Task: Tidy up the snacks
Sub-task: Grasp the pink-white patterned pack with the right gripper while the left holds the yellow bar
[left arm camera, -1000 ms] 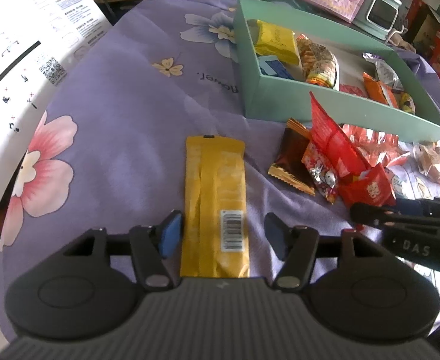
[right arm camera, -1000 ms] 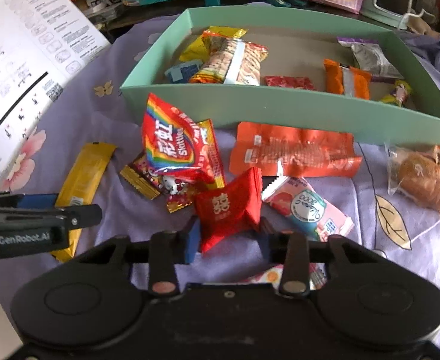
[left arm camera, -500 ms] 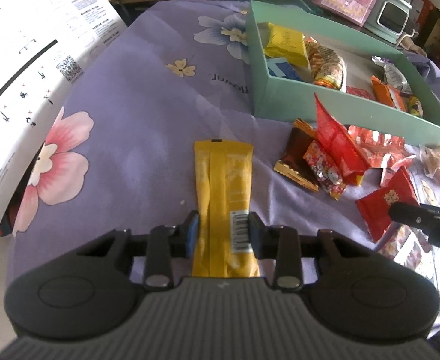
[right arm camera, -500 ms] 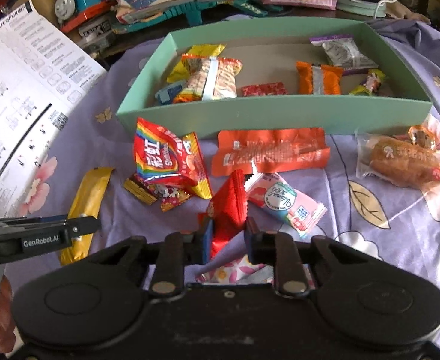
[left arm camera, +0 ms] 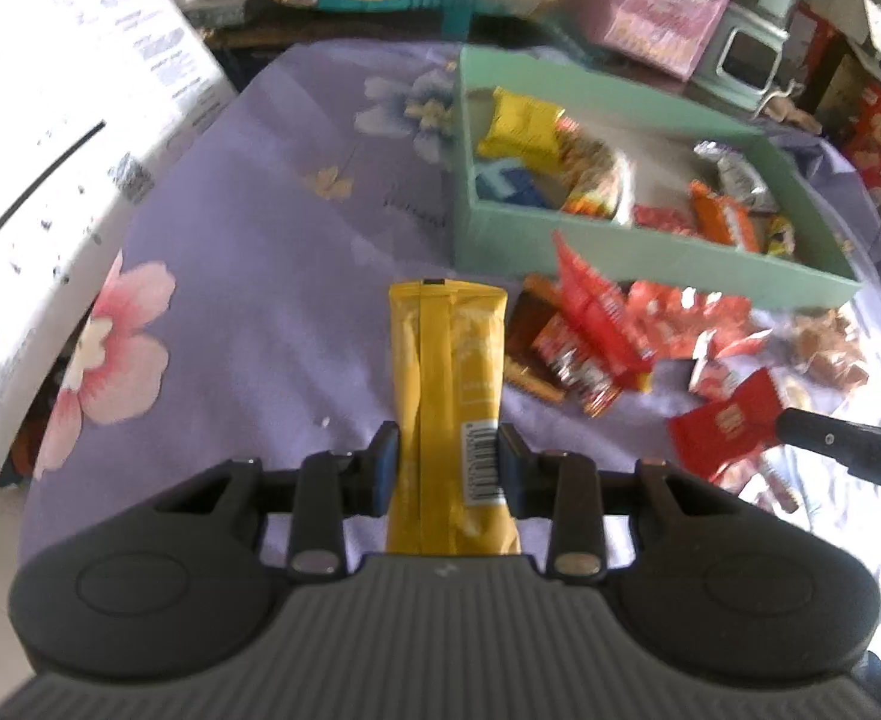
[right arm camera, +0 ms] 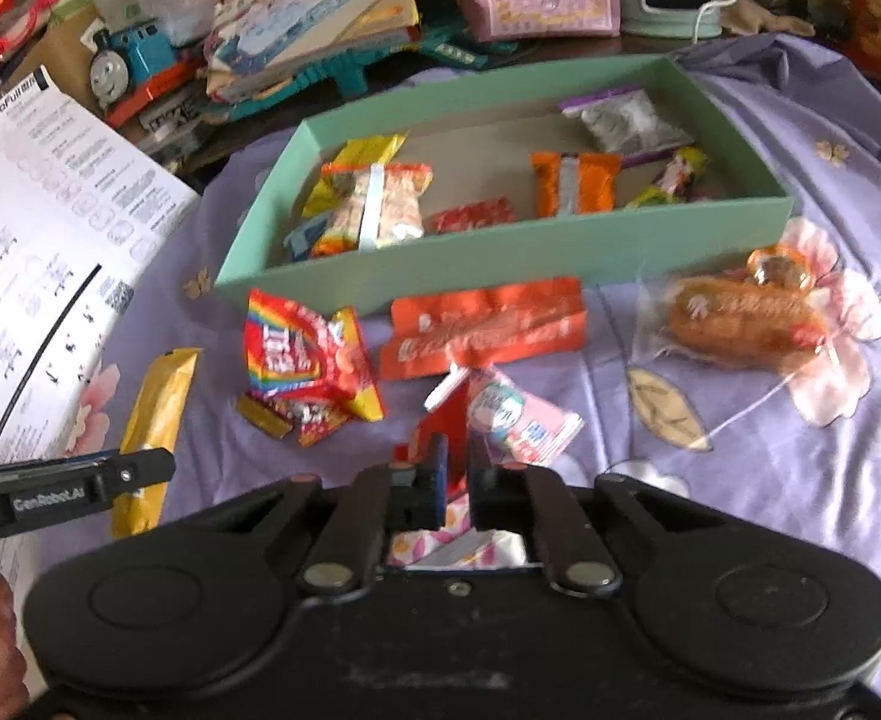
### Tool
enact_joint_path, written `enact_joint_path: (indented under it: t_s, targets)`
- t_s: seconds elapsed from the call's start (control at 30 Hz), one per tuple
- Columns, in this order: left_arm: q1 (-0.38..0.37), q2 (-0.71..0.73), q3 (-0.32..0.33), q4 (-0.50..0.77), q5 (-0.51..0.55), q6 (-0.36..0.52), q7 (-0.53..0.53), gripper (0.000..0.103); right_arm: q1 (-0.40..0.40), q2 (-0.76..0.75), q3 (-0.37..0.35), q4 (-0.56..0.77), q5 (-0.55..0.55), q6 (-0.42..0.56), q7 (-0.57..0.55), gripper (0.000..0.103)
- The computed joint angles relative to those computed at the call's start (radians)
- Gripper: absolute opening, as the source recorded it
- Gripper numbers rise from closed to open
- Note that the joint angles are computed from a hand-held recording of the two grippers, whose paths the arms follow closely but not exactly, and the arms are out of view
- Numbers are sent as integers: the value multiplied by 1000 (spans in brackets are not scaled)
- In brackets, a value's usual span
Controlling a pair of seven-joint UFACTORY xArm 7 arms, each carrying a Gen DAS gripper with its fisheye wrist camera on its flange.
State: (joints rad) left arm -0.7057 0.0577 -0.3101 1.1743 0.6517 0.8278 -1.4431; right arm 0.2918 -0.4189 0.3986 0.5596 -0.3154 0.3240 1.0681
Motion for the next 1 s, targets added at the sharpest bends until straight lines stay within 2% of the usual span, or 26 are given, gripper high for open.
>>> enact_joint_path:
  t_s: [0.1, 0.13, 0.2, 0.3, 0.37, 0.5, 0.63, 0.73, 0.8, 0.9, 1.0]
  targets:
    - [-5, 12, 1, 26, 22, 16, 6, 33, 40, 8, -52, -13, 50, -11, -47, 6]
    - [-5, 15, 2, 30, 18, 15, 5, 33, 24, 6, -38, -14, 45, 4, -33, 7]
    - [-6, 14, 4, 25, 7, 9, 4, 33, 18, 4, -34, -16, 38, 32, -39, 16]
    - [-6, 8, 5, 8, -8, 5, 6, 33, 102, -2, -107, -42, 128, 23, -141, 27]
    - [-2, 6, 5, -3, -21, -3, 7, 33, 157, -2, -141, -49, 186, 39, -230, 29]
    - [5, 3, 6, -22, -35, -21, 6, 33, 111, -15, -91, -57, 173, 23, -217, 29]
    - [6, 10, 7, -23, -42, -34, 9, 33, 58, 46, -73, -3, 130, -26, -219, 32]
    - [6, 7, 8, -29, -45, -40, 4, 33, 59, 77, -83, 36, 142, 27, -219, 41]
    - [10, -1, 10, -43, -50, -53, 4, 33, 79, 59, -95, 27, 170, 72, -222, 65]
    - [19, -2, 11, -57, -66, -68, 11, 33, 118, 1, -102, -6, 209, 147, -227, 68]
    - [24, 5, 13, -62, -64, -95, 5, 33, 190, -55, -148, -51, 331, 198, -253, 69]
